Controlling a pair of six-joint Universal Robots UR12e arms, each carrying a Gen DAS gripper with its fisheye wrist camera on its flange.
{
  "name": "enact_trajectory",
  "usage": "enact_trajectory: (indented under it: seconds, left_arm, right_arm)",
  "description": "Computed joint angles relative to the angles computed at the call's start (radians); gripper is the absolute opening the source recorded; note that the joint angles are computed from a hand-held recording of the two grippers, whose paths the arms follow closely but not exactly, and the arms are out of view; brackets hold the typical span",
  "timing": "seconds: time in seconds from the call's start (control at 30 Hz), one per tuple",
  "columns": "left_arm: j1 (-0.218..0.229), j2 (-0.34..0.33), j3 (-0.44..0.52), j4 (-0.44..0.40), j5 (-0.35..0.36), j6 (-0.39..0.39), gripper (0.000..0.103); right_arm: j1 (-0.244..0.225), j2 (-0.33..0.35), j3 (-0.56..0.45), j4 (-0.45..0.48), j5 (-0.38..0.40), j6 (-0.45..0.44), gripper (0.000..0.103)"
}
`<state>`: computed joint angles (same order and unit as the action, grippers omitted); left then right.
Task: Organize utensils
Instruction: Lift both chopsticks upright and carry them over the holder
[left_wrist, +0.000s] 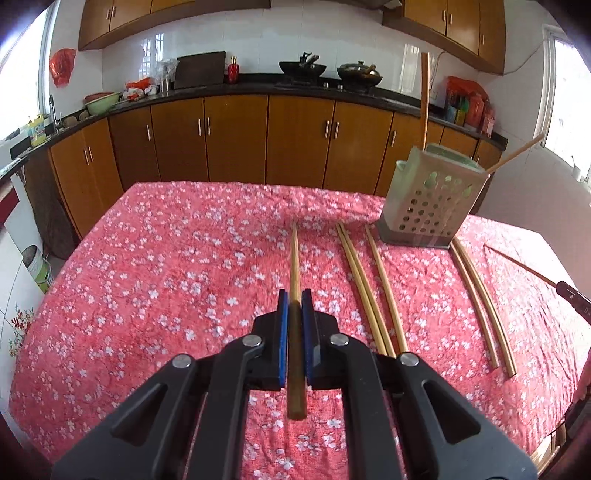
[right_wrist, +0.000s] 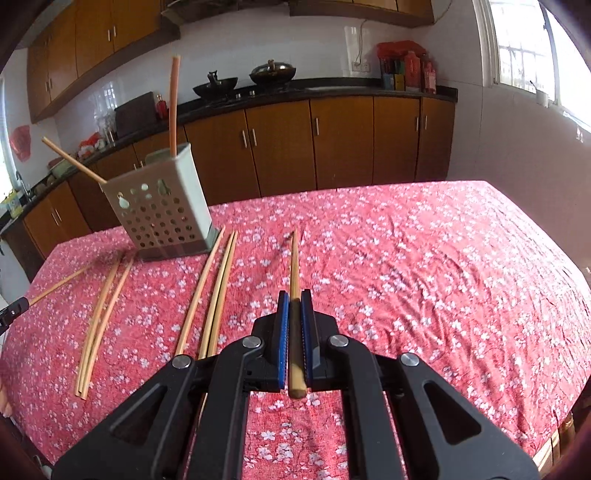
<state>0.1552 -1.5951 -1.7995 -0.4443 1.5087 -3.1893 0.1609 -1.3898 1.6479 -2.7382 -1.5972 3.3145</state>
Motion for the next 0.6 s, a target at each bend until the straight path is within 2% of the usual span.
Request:
enact_trajectory:
  seconds: [0.27,0.6]
  left_arm:
    - [0.0,0.004,0.032,0.13,-0.009,-0.058,0.008]
    - [0.007,0.001,0.055,0.148,-0.023,-0.068,0.008]
  right_arm:
    - [-0.002,-0.009,-0.007,-0.097,0.001,0.022,0.007]
    - [-0.003,-0.006,-0.015,-0.159,0.008,0.006,0.007]
